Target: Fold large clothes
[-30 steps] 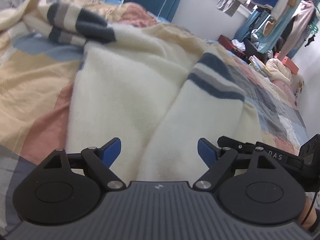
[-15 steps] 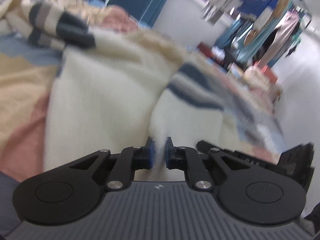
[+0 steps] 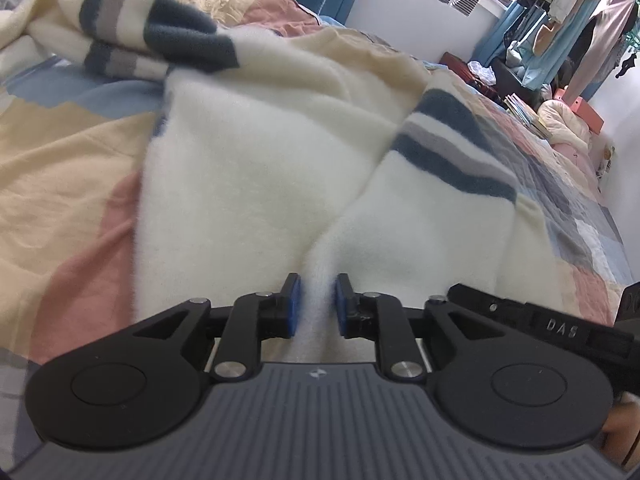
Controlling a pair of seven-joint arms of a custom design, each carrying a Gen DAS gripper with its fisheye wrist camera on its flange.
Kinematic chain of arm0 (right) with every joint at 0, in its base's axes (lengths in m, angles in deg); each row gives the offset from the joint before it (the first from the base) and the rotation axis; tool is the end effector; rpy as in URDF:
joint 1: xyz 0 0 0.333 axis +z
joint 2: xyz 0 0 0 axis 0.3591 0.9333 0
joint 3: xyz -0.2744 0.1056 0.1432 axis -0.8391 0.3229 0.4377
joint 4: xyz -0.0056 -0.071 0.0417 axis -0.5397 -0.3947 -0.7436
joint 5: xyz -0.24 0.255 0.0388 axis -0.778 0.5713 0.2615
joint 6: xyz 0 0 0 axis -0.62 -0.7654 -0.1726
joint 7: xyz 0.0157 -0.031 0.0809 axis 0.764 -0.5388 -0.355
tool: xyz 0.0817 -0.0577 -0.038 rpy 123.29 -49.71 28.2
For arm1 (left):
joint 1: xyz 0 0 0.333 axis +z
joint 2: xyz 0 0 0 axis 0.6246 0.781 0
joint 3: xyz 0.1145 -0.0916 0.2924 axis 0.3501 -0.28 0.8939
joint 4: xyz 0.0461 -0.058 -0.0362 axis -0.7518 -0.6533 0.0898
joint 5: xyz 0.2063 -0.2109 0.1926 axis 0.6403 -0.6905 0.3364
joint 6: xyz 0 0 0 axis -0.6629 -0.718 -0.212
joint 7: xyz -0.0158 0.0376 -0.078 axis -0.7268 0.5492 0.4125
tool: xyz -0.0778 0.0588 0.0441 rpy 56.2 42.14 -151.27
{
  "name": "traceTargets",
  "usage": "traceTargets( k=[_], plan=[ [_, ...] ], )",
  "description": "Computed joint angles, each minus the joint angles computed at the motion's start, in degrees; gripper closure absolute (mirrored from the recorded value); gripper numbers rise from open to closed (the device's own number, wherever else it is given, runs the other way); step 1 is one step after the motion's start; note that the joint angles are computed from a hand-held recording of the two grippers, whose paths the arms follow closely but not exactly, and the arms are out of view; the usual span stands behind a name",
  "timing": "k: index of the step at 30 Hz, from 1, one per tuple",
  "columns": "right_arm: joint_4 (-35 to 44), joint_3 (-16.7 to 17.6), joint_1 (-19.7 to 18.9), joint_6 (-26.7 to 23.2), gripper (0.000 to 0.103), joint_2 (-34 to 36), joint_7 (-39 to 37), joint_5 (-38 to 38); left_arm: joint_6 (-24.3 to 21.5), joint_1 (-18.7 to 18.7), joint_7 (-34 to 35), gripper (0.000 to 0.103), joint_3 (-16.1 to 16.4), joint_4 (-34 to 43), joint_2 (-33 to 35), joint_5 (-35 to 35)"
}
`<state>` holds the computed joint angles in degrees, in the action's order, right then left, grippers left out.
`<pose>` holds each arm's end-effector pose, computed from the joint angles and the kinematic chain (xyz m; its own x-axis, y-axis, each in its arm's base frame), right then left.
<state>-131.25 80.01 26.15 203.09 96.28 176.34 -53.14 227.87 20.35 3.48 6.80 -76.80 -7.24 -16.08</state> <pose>0.5679 0.2988 0.3619 0.1305 -0.7929 -0.5952 -0.7595 0.3059 -0.5741 0.5576 -0.2370 0.3847 -0.0193 -0.9388 0.3438 -0.7885 -0.1972 -0.5826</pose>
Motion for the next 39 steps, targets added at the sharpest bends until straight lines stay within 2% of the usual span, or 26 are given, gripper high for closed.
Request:
traceTargets(
  k=[1,2,3,5,6,8,9,10,11,14,17,19,22,24,25,27,29,31,32,33,34,35,36,39],
  plan=[
    [-0.32,0.18,-0.24,0.53,0.089,-0.16,0.25,0.08,-0.86,-0.26,-0.17,0.068,0.55,-0.14,-0.61,0.11],
    [-0.80,-0.12,0.08,1.18,0.089,-0.40,0.52,0.30,-2.02,-1.07,-0.54,0.058,1.86,-0.15,-1.21,0.73],
    [-1.01,-0.37,0.26,0.93,0.087,-0.84,0.83,0.34,-3.73,-3.02,-1.77,0.050,4.67,0.17,-1.91,2.18],
    [-1.38,-1.94,1.78,-0.51,0.078,-2.29,1.04,1.29,-6.49,-6.39,-5.94,0.046,10.16,0.98,-3.14,6.56],
    [-1.60,-2.43,2.34,-0.38,0.071,-2.65,0.88,1.64,-7.93,-6.62,-6.90,0.045,11.67,1.96,-3.35,8.68],
    [-1.98,-4.48,4.31,0.43,0.059,-3.33,0.27,2.60,-12.39,-8.79,-10.25,0.043,16.88,4.51,-3.65,16.28],
    [-2.16,-5.49,5.28,0.28,0.046,-3.82,-0.15,3.01,-14.54,-8.81,-11.13,0.043,18.59,6.05,-3.44,19.64],
    [-2.53,-6.61,6.34,0.36,0.037,-4.35,-0.60,3.58,-15.86,-7.37,-10.22,0.043,18.66,7.27,-3.14,20.95],
    [-3.27,-8.05,7.74,0.84,0.035,-5.00,-0.88,4.68,-17.78,-6.05,-9.79,0.043,19.01,8.93,-2.60,22.23],
    [-4.38,-9.44,9.05,0.80,0.034,-6.05,-1.41,5.93,-24.96,-3.30,-11.88,0.043,21.37,15.51,0.35,26.41],
    [-4.11,-15.67,15.36,-1.05,0.034,-7.15,-4.30,9.91,-28.66,-1.60,-14.44,0.043,24.40,22.31,4.71,33.37],
    [-3.45,-20.35,20.30,-2.39,0.034,-7.40,-6.49,13.04,-29.15,1.83,-12.32,0.043,23.54,25.98,7.34,34.01],
    [-1.91,-27.46,27.59,-3.10,0.034,-6.49,-9.85,17.79,-29.72,8.90,-4.24,0.043,18.32,31.81,10.81,30.95],
    [-0.49,-28.60,28.65,-3.77,0.034,-5.34,-10.17,20.50,-28.34,13.79,0.60,0.043,14.36,35.34,13.25,29.05],
    [0.31,-29.52,29.38,-3.94,0.036,-4.57,-10.43,21.49,-29.57,15.47,2.97,0.043,12.74,38.38,15.15,27.88],
    [1.96,-32.58,31.94,-4.77,0.037,-2.97,-10.83,23.65,-31.50,17.36,7.27,0.043,11.03,43.00,18.32,26.67],
    [3.72,-33.31,32.36,-5.93,0.037,-1.66,-10.47,24.83,-32.42,17.85,10.13,0.043,11.01,46.96,21.34,26.78],
    [5.59,-35.73,34.32,-7.20,0.037,-0.42,-10.11,25.45,-35.02,18.82,13.02,0.046,10.07,51.32,24.27,24.90],
    [6.41,-37.03,35.38,-7.97,0.037,0.10,-9.87,25.48,-36.81,19.26,14.34,0.052,9.64,54.04,25.78,23.75],
    [7.27,-38.38,36.46,-8.92,0.037,0.65,-9.43,25.44,-37.75,19.33,15.07,0.067,9.79,55.88,26.87,23.33],
    [7.80,-39.66,37.42,-9.66,0.037,1.06,-8.75,25.31,-38.17,19.38,15.79,0.075,9.95,56.81,27.37,23.20],
    [8.36,-41.22,38.67,-10.34,0.037,1.59,-7.72,25.25,-40.15,19.41,16.54,0.092,10.03,58.85,28.32,22.72],
    [9.11,-42.77,39.91,-11.15,0.036,2.23,-6.45,25.15,-42.85,20.18,17.70,0.094,9.04,61.18,29.18,20.87],
    [11.27,-48.70,44.55,-13.11,0.034,4.53,-3.10,23.29,-43.99,22.05,19.34,0.095,6.51,60.41,26.97,16.57]
  ],
)
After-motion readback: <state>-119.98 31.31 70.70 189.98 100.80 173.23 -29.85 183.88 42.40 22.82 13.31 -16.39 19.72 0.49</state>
